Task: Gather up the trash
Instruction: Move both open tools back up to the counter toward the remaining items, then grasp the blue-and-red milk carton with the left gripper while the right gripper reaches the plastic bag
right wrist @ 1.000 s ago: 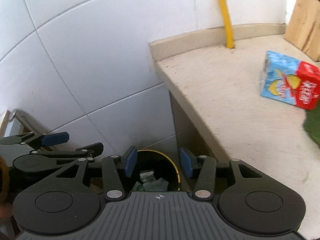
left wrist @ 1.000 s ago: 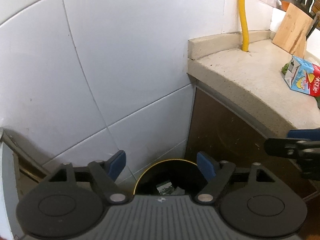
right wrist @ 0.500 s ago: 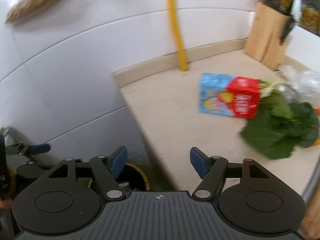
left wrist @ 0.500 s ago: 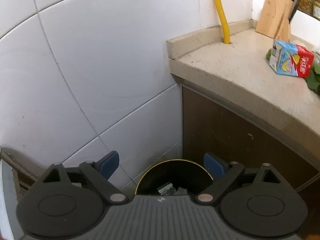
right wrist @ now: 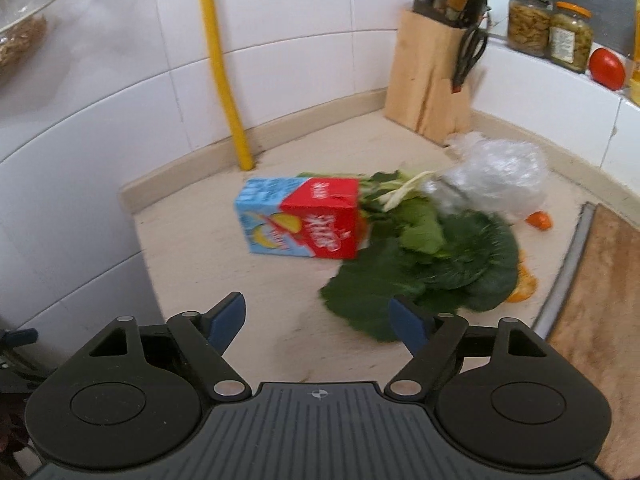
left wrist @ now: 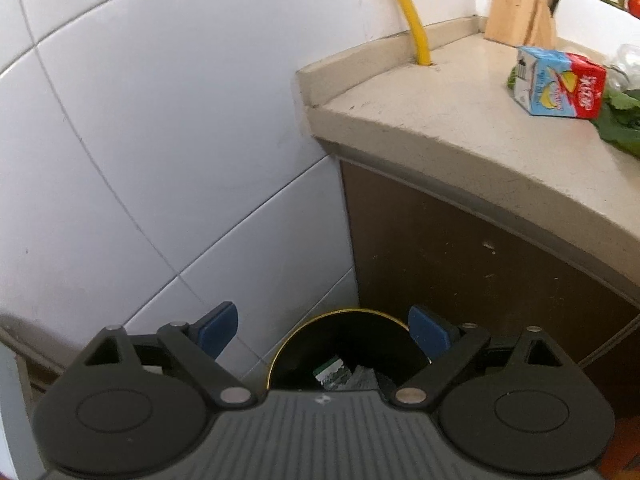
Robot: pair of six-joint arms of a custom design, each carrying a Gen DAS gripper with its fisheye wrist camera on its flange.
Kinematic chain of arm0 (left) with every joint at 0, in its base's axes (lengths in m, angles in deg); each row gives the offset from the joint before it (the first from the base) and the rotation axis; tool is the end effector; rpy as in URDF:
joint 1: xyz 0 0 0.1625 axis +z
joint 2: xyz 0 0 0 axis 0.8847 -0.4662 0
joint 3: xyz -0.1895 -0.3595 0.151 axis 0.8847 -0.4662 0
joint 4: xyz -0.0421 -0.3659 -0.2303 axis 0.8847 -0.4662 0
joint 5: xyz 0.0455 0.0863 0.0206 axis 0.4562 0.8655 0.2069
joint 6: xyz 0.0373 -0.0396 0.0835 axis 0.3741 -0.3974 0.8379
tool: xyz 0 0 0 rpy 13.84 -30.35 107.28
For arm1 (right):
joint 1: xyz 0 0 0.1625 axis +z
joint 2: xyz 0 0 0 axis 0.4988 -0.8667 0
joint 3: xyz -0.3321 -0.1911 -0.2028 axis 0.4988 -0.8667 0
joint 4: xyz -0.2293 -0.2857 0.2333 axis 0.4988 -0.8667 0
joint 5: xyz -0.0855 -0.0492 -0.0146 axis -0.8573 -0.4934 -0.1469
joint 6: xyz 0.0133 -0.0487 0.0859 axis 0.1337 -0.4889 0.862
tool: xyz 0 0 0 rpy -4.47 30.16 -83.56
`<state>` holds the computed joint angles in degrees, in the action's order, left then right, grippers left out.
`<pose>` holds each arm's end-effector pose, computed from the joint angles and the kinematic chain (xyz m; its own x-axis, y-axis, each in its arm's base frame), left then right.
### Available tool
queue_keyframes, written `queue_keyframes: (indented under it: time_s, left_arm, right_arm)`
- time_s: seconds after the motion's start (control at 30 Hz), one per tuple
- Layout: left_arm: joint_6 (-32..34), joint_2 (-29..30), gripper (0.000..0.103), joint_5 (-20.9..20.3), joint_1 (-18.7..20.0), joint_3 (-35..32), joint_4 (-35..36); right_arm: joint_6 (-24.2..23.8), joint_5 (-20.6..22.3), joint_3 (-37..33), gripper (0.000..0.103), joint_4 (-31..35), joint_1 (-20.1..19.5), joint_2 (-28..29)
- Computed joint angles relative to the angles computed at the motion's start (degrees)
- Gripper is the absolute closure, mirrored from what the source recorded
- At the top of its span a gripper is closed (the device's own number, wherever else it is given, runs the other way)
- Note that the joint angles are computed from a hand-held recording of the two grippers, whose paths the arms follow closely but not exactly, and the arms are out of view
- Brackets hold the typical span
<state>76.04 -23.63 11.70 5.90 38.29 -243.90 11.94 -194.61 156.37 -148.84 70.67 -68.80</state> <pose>-0.0779 -0.7331 0.1563 -0.5560 0.2939 -0.7775 0.6893 0.6857 -0.2338 0.1902 -0.6690 0.1515 -0.7655 0.2727 0.5828 -0.2843 0.6692 -0.6865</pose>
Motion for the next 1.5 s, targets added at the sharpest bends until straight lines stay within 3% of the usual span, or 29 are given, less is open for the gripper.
queue_keyframes:
  time_s: [0.33, 0.67, 0.97, 1.5]
  left_arm:
    - [0.11, 0.16, 0.014, -1.18, -2.10, 1.22, -4.28]
    - [3.13, 2.13, 0.014, -9.00, -5.01, -1.83, -5.59]
    - [3.92, 5.68, 0.013, -16.55, -6.39, -8.00, -2.10]
    - [7.11, 14.06, 0.010, -22.79, -7.27, -20.42, 4.72]
  right_arm:
    - [-3.69, -2.36, 0.10, 0.018, -2.57, -0.90, -0.80]
    - [-7.70, -4.94, -1.26, 0.017, -5.80, -1.28, -0.40]
    - [-6.79, -5.62, -1.81, 0.015, -5.52, -2.40, -0.77]
    - [-4.39, -5.20, -1.57, 0.014, -3.92, -4.94, -2.00]
